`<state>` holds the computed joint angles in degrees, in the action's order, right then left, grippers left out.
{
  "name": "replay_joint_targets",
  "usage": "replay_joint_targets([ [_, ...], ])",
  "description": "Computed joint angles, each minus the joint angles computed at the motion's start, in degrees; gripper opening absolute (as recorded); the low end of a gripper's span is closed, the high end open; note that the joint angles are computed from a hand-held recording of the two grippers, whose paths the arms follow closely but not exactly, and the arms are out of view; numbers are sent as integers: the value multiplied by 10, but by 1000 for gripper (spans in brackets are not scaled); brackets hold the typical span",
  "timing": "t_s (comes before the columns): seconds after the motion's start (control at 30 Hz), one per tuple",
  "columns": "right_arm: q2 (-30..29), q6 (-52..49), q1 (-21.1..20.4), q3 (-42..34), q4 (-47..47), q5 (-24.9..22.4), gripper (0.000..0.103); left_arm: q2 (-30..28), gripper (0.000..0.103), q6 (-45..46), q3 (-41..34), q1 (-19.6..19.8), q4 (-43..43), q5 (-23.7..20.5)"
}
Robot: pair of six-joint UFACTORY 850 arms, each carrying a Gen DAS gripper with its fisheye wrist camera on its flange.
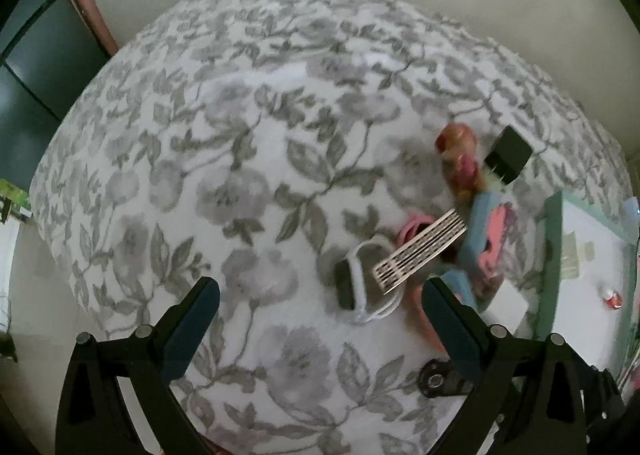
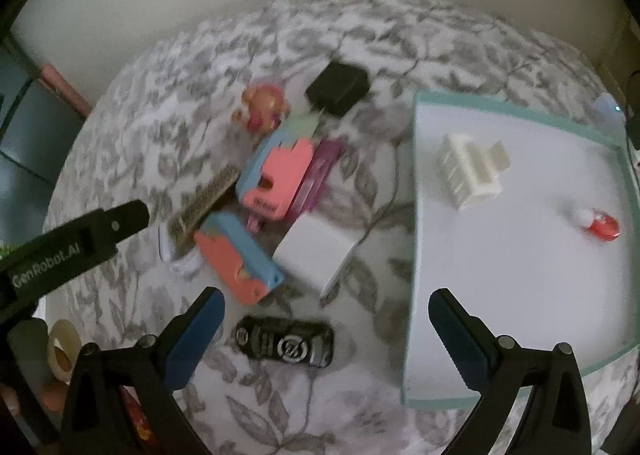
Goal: Organize rigid objects
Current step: 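Move the right tool to the black toy car while the left tool reaches the gold bar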
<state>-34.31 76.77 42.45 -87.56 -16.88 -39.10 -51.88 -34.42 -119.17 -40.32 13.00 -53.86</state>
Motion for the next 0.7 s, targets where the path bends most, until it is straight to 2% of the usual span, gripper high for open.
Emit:
replay_joint_targets([
  [0.33,-16,-51,7,-8,63,17,103,-26,101,10,-24,15,-55,-26],
  [0.7,-48,-103,5,-38,105,0,103,-68,101,21,-77,19,-58,-74],
])
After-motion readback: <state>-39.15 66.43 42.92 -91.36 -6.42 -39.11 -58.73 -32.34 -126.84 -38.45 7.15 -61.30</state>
